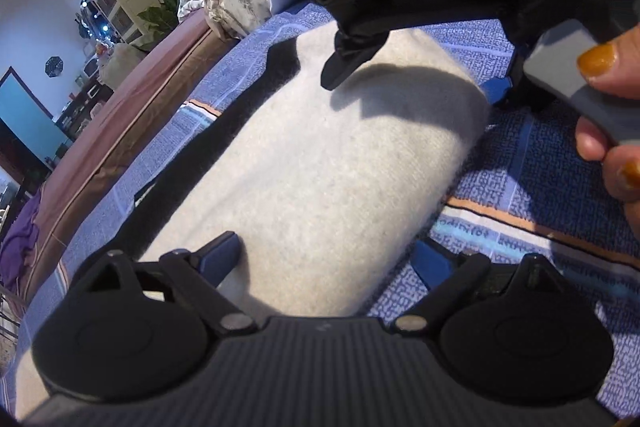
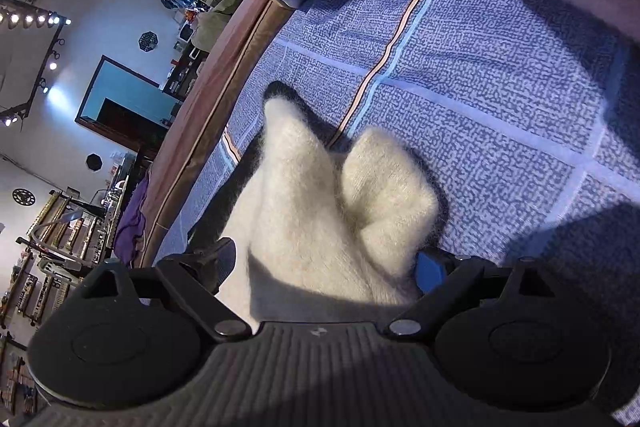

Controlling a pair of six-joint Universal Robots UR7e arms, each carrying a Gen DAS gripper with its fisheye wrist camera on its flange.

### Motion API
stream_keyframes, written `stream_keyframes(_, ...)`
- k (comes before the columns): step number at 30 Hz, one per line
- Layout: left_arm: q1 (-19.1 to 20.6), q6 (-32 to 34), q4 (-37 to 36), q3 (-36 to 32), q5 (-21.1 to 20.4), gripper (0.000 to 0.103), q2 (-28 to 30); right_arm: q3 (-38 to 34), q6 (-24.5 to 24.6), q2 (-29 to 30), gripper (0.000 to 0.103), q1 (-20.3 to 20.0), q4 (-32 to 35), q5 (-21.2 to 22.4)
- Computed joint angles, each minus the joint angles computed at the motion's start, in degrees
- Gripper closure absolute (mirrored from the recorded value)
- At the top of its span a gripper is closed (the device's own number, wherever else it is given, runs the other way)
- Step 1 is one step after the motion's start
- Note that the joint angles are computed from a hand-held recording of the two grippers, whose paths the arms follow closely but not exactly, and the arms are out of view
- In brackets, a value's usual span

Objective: Fold small clothes

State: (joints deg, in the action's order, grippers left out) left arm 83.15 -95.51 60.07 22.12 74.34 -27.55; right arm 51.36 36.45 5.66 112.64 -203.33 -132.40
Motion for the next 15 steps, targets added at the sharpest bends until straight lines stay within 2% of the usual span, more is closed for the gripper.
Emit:
stream_keyframes(5,0.10,-1.03,-2.08,0.98,1.06,0.011,0.36,-2.81,-4.54,0.90,0.000,-0.22,2.48,0.17)
stream_keyframes(8,0.28,-3.18,0.26,-2.69,1.28,0.012,2.23,-3.46,-7.10,0.87,0.000,0.06,5.19,-1.29)
stream_keyframes(11,0.23,-3.41,1.86,-5.44,1.08,0.015,3.64,-0.33,-6.63,-0.36,0.000,-0.33,2.70,0.12)
stream_keyframes(12,0.18,-3.49,1.29,-4.29,0.94,0.017,3.09,0.50,-6.51,-0.76,0.001,-0.44,2.09,0.41)
stream_keyframes(15,0.11,-3.66,2.21,-5.86,0.78,0.020,3.89,1.65,-6.41,-1.43,0.005,-0.22,2.13,0.06)
